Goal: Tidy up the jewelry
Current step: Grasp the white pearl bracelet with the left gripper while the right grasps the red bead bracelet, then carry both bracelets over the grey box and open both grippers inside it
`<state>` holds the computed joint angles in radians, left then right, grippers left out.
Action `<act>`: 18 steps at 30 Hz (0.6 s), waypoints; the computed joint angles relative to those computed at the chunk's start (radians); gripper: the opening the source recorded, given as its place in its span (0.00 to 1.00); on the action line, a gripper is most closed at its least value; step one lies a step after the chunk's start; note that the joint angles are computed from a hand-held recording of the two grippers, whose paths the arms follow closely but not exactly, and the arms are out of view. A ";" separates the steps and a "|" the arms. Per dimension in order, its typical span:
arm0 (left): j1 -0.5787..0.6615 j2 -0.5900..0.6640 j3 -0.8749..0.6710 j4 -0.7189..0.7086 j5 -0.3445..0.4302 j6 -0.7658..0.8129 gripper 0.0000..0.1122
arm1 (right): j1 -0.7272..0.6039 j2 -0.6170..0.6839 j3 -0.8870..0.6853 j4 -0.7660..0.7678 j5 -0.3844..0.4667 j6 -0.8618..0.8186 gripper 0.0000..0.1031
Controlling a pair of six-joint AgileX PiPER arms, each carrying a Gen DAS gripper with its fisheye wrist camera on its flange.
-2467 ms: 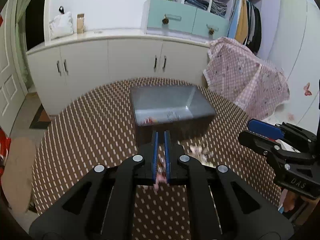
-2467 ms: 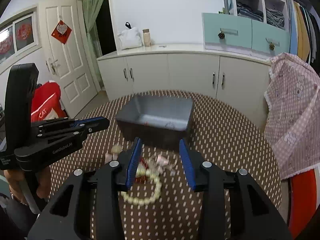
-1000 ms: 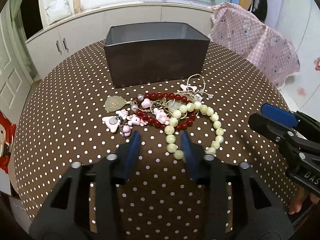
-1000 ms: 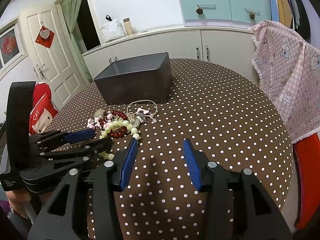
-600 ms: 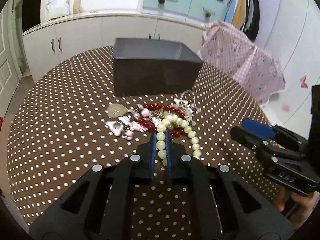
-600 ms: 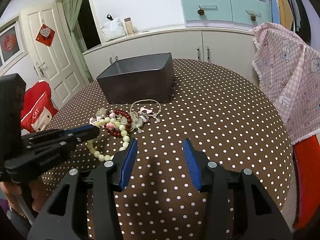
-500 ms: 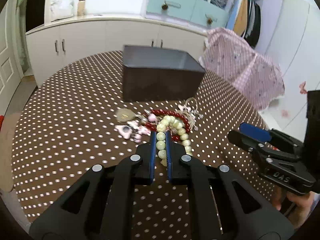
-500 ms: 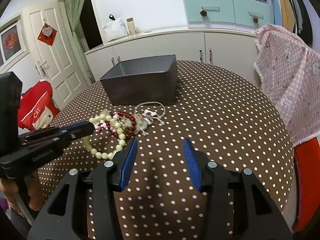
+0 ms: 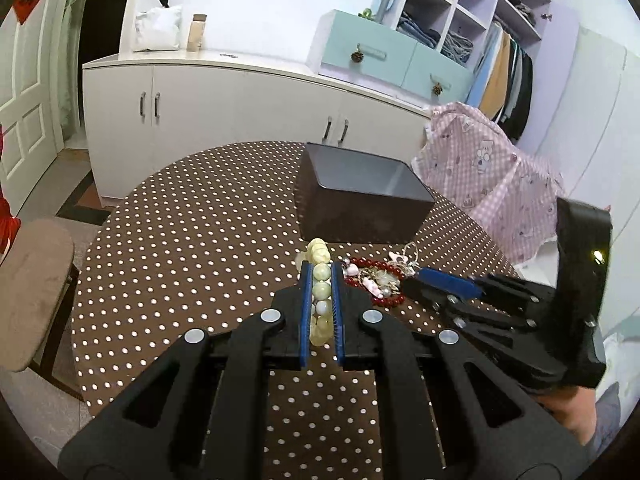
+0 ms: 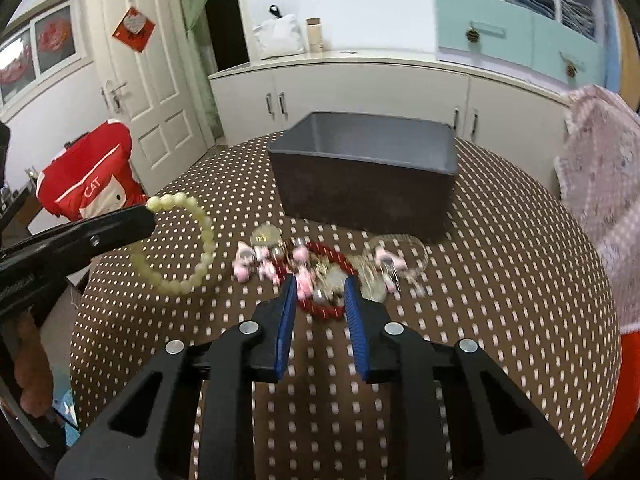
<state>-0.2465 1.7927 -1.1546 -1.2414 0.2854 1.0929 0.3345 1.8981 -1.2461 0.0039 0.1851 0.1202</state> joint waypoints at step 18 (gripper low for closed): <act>0.021 0.042 -0.108 0.073 0.041 -0.075 0.08 | -0.018 0.205 -0.362 -0.007 0.347 -0.186 0.08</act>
<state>-0.2256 1.8352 -1.2626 -1.1685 0.3265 1.0179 0.3167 2.1029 -1.6086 -0.0028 0.5326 -0.0657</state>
